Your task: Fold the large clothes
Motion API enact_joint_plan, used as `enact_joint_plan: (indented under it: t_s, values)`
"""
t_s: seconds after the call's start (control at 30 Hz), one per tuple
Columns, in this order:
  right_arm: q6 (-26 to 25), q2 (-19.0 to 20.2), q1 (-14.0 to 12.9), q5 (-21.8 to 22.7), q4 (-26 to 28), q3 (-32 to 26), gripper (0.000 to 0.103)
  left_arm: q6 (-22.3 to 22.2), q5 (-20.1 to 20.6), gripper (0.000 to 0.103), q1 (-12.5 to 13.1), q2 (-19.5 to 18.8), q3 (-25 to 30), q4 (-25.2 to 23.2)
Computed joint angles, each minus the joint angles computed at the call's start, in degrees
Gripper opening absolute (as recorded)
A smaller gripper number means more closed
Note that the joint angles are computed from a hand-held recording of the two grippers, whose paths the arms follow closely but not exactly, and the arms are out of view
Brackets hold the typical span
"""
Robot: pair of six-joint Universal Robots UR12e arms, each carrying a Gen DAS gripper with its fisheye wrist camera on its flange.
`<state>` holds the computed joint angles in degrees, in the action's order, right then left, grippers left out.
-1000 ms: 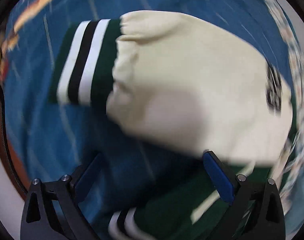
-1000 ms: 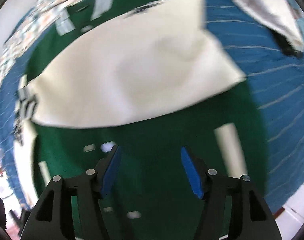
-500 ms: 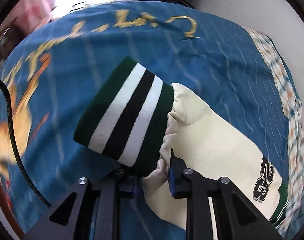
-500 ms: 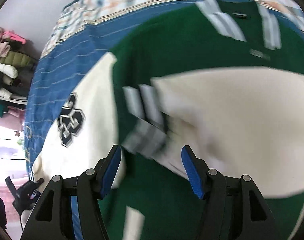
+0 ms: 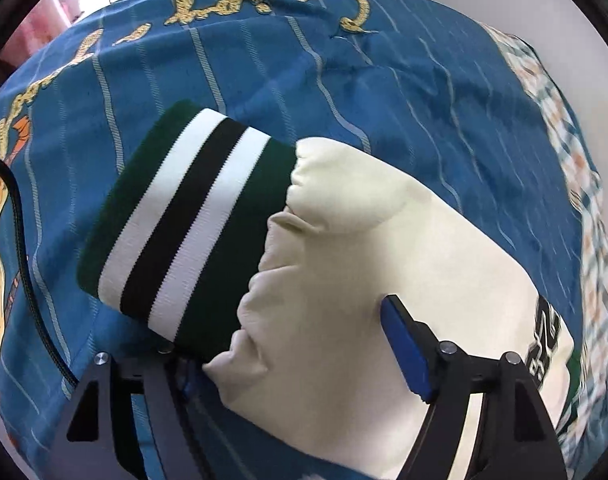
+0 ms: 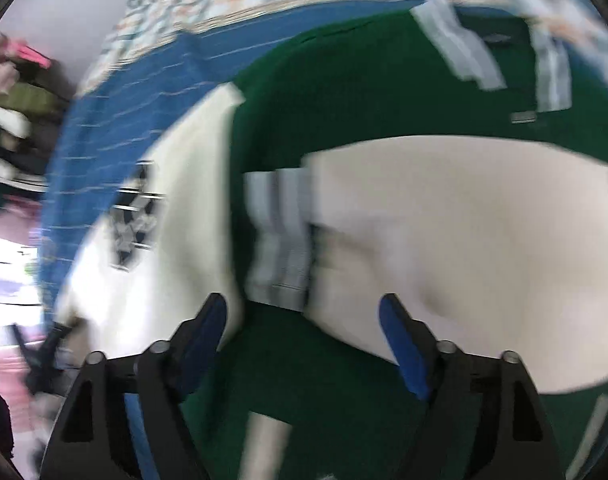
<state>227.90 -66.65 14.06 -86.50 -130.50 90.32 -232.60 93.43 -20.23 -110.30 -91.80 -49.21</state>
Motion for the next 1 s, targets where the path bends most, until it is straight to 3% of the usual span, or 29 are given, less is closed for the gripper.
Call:
enact_joint_plan:
  t_s: [0.07,0.1,0.17,0.23,0.3,0.37,0.47,0.53,0.63,0.83,1.0]
  values:
    - [2.72,-1.73,0.59,-4.06,3.72,1.26,0.084,-1.87,1.62,0.070,-0.54,-0.90,1.07,0.15]
    - [4.35,-2.41,0.79,-5.55,5.25,1.90,0.084,-2.72,3.00,0.047,-0.73,-1.20,1.65,-0.06]
    - [7.15,-2.42,1.61,-9.57,10.43,1.35,0.084,-3.19,5.88,0.018,-1.16,-1.50,2.63,-0.35]
    - [9.17,-1.69,2.48,-14.19,18.43,-0.44,0.084,-2.26,8.29,0.015,-1.67,-1.51,3.78,-0.57]
    - [11.11,-0.56,3.19,-17.70,25.09,-2.35,0.088,1.38,13.02,0.014,-2.99,-2.13,6.37,-1.86]
    - [11.69,-0.34,3.44,-18.65,26.15,-2.65,0.089,7.08,19.23,0.014,-4.92,-3.08,9.61,-3.76]
    - [11.41,-0.49,3.52,-18.67,24.74,-2.17,0.089,15.70,26.61,0.013,-7.16,-2.92,11.12,-1.84]
    - [11.08,-0.72,3.47,-18.30,23.56,-1.76,0.089,20.42,29.26,0.013,-8.70,-3.68,13.21,-0.07]
    - [11.07,-1.57,3.03,-17.15,20.74,-0.35,0.089,25.08,30.13,0.013,-10.05,-3.22,13.87,1.87]
    - [11.02,-4.42,1.30,-14.17,14.78,4.05,0.089,34.17,28.58,0.012,-13.64,-5.76,19.20,3.86]
    - [12.96,-9.70,-1.76,-11.04,10.06,11.04,0.089,41.61,22.32,0.012,-18.44,-9.07,25.17,2.33]
